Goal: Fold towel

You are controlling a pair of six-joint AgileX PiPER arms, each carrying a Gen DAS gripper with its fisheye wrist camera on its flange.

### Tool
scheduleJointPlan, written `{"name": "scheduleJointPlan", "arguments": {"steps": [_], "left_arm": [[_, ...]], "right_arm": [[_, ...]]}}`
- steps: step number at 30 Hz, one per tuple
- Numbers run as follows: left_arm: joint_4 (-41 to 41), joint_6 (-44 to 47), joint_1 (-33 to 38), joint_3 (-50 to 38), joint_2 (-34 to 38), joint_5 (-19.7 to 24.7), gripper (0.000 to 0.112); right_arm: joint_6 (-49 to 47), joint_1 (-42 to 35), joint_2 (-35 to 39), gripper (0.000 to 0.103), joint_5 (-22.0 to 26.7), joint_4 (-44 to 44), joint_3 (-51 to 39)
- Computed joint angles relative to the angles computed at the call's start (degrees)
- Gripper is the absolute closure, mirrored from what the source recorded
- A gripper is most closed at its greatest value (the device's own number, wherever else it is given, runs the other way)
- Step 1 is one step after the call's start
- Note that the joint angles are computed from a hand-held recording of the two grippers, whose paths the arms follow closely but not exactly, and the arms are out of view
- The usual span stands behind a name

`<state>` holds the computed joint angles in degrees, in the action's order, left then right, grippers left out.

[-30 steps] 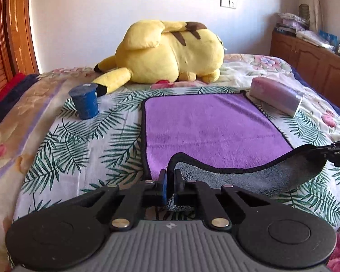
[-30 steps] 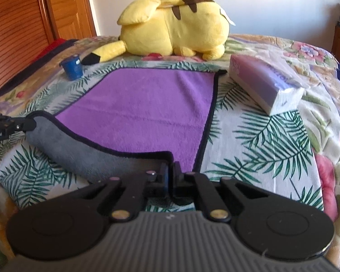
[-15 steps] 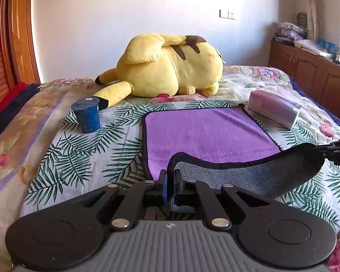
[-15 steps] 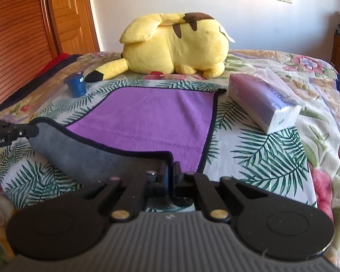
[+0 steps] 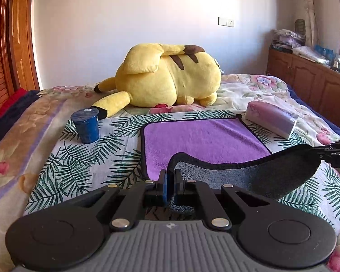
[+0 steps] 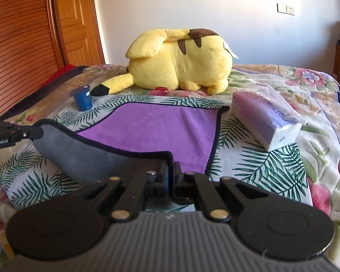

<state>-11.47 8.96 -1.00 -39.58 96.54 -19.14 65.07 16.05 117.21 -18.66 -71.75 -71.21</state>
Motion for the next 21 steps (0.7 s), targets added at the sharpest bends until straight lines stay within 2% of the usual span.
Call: {"name": "scheduleJointPlan", "arguments": {"steps": [9, 21], "left_arm": [[1.9, -0.6, 1.3, -3.8, 3.1, 0.7, 0.107], [3.8, 0.7, 2.6, -9.3, 9.0, 1.8, 0.108]], "right_arm": [[-1.1, -0.2, 2.3, 0.1, 0.1, 0.0, -3.1], [2.2, -1.1, 8.0, 0.1, -0.2, -3.6, -10.0]]}}
